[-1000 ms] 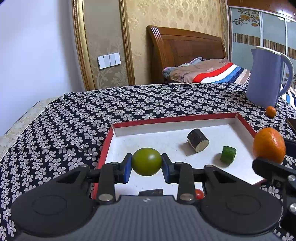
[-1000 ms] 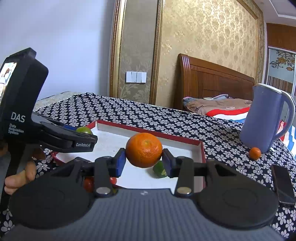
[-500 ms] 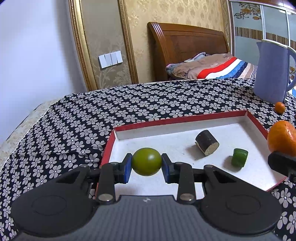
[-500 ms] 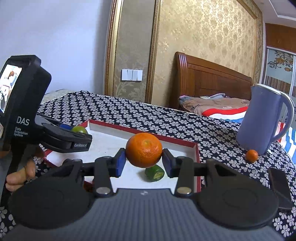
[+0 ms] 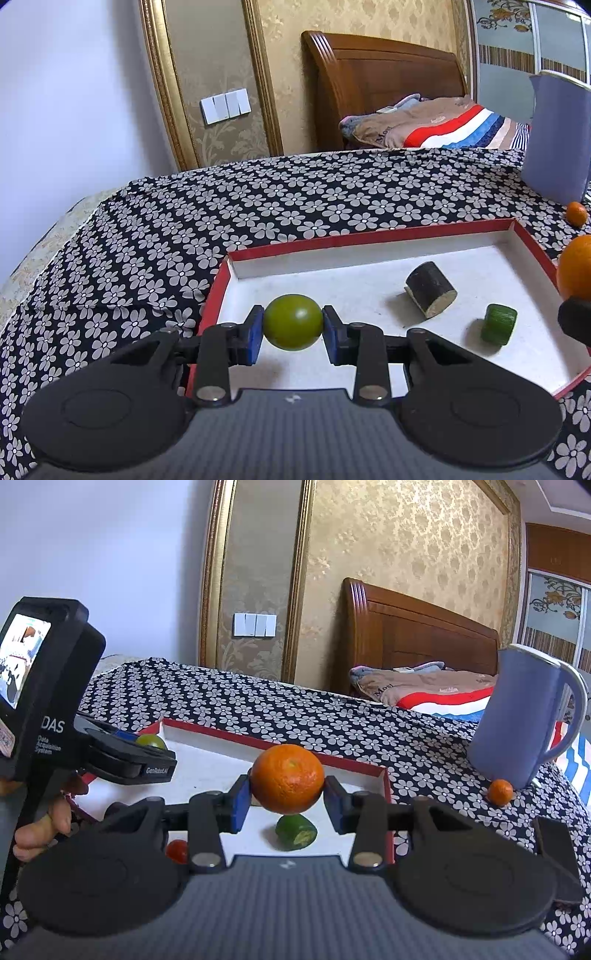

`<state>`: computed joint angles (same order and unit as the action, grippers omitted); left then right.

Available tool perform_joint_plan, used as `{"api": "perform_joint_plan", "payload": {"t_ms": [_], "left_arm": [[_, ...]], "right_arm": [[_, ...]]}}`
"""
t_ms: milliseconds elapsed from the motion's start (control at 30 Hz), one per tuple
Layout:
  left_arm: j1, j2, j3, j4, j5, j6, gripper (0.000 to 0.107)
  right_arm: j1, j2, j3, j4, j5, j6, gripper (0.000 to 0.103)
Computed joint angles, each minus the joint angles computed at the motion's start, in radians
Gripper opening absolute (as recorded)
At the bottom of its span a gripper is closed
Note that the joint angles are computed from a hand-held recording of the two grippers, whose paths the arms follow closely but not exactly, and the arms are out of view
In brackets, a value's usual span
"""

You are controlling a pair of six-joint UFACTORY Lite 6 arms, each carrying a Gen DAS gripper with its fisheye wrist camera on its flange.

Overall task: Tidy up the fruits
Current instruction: 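Lift the green tomato and mandarin and carry both over the tray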

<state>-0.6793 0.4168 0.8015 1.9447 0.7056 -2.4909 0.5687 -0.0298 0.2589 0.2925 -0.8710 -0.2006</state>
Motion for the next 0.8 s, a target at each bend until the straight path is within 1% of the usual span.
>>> {"api": "perform_joint_plan", "payload": {"t_ms": [167, 367, 700, 800], "left_arm": [[0.018, 0.023, 0.022, 0.004, -0.017, 0.007, 0.033], [0.041, 0.062, 0.072, -0.005, -0.042, 0.037, 0.033], [0.059, 0.133, 0.168, -0.043, -0.048, 0.105, 0.033], [0.063, 0.163, 0.203, -0.066, -0.044, 0.139, 0.033]], "right_arm": [[-0.031, 0.038, 0.035, -0.029, 0.012, 0.007, 0.04], [-0.047, 0.086, 0.08, -0.02, 0.022, -0.006, 0.04], [-0.124, 0.215, 0.198, -0.086, 0.054, 0.013, 0.04], [-0.163, 0.246, 0.23, -0.155, 0.072, 0.065, 0.04]]}}
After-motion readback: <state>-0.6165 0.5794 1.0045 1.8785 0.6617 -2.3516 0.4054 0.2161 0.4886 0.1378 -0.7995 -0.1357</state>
